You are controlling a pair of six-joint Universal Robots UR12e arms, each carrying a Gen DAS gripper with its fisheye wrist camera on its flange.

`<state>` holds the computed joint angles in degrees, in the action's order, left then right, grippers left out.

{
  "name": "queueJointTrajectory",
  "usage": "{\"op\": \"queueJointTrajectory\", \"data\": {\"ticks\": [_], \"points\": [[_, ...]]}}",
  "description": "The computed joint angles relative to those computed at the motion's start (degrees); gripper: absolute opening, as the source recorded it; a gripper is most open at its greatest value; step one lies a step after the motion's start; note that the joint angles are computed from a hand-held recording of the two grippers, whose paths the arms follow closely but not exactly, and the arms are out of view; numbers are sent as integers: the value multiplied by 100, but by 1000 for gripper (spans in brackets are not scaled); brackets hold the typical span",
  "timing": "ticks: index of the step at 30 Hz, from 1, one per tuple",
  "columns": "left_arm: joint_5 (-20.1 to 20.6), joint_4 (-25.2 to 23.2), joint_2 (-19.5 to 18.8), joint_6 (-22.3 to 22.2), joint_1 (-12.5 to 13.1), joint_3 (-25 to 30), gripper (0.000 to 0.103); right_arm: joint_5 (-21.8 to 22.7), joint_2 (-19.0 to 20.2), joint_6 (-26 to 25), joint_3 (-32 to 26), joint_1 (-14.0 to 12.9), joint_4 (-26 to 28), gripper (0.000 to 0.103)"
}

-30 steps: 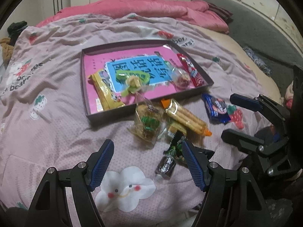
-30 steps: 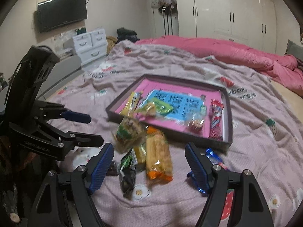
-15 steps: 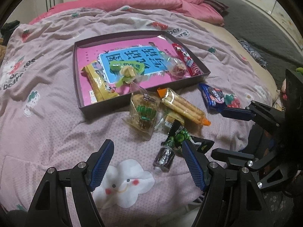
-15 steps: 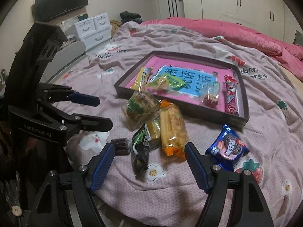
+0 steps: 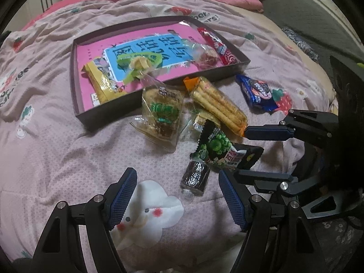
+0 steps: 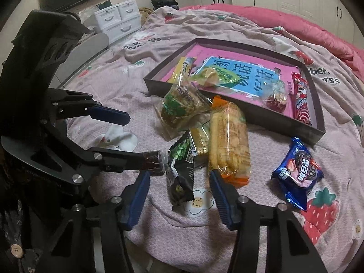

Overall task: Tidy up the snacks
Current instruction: 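Grasp the small brown wrapped candy with the left tool while the right tool grasps the dark green pea bag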

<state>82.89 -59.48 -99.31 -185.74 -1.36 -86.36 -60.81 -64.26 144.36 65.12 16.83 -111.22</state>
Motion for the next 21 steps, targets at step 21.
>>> {"op": "queueJointTrajectory", "data": {"ticks": [21], "points": [[-364, -195, -175, 118, 42, 77, 43, -258, 247, -490, -243, 136, 245, 28]]}}
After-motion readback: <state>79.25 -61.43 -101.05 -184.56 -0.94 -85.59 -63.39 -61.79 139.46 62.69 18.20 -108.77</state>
